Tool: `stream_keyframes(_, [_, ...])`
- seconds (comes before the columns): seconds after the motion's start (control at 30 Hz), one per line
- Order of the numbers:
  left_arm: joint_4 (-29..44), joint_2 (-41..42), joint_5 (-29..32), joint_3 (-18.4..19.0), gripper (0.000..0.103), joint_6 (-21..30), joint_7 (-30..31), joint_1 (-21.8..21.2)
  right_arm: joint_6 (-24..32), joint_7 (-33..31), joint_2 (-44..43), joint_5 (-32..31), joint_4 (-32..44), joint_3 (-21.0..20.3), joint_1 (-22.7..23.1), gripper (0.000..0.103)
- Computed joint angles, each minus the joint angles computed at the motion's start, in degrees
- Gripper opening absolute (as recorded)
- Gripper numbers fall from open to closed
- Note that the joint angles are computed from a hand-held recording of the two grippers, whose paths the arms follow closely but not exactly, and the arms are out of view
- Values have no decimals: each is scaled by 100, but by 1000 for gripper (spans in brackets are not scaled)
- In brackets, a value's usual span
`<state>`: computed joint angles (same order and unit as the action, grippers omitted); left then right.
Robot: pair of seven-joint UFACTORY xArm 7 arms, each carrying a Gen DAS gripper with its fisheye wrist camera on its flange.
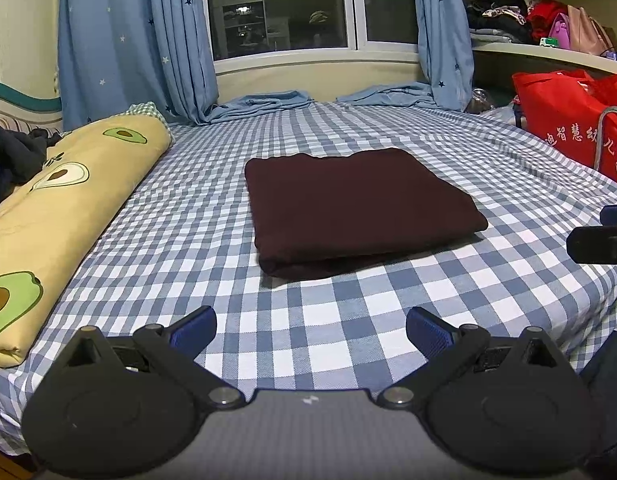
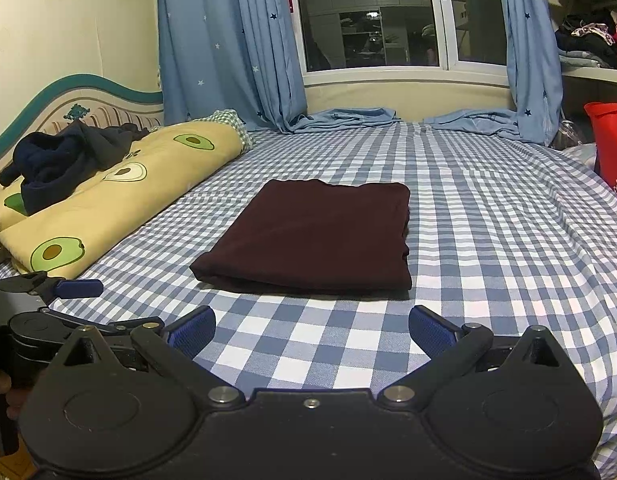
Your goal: Fold small clothes
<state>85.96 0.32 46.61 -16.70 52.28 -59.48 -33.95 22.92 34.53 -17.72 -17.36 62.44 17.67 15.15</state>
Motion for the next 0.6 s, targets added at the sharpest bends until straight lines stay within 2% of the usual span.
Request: stream_keyframes(0.6, [-105,-107,-77,2,102,51,105,140,31,17,15,-50,13,14,-28,103])
